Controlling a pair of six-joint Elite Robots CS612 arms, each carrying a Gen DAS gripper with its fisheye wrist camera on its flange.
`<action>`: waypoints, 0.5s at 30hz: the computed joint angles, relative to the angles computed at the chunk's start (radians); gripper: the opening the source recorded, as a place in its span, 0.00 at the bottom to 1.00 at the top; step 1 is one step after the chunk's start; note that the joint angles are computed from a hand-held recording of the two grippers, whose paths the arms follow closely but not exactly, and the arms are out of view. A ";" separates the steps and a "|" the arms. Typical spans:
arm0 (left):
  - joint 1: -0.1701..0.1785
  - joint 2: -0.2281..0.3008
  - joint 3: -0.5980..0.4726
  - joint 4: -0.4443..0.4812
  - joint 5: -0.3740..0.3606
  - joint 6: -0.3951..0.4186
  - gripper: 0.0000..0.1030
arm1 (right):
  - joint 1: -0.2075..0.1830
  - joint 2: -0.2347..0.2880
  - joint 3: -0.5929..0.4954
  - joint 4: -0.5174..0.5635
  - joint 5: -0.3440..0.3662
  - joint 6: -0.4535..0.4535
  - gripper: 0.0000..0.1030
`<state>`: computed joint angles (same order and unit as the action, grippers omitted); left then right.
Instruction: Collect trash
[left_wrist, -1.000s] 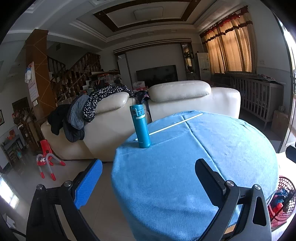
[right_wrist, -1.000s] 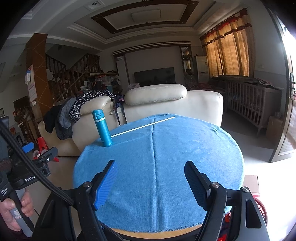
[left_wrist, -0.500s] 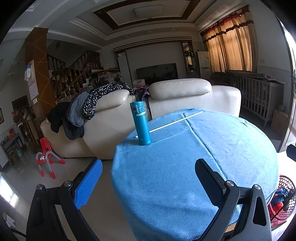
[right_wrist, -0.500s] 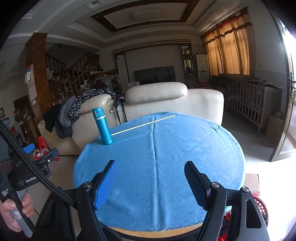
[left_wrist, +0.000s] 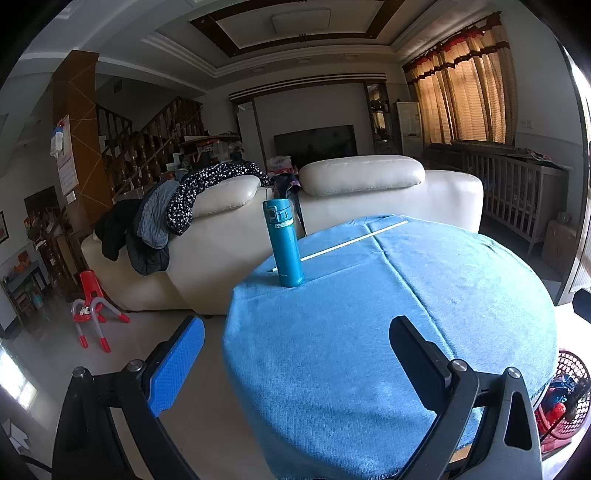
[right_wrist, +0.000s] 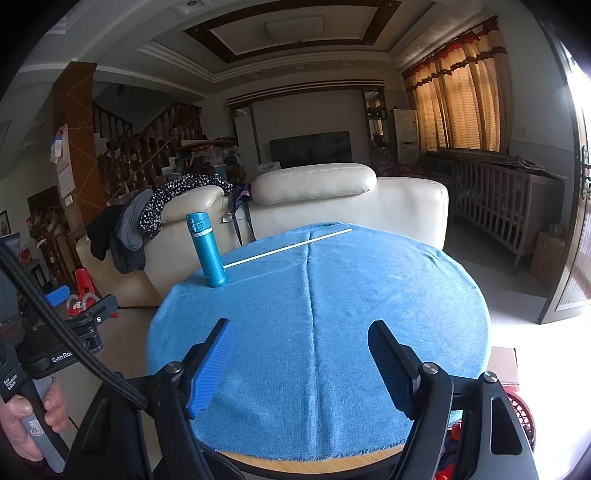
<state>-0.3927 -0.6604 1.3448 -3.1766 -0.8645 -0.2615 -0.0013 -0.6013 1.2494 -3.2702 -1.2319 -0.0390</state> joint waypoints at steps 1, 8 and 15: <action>0.000 0.000 0.000 0.000 0.000 0.000 0.97 | 0.001 0.000 0.001 -0.001 0.000 -0.002 0.76; 0.000 0.000 0.002 -0.002 0.001 -0.002 0.97 | 0.003 -0.001 -0.002 0.006 -0.001 -0.008 0.76; 0.000 0.000 0.002 -0.002 0.000 -0.004 0.97 | 0.005 0.000 -0.004 0.007 -0.001 -0.013 0.76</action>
<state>-0.3924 -0.6604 1.3473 -3.1787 -0.8642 -0.2654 0.0037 -0.6011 1.2456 -3.2628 -1.2333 -0.0524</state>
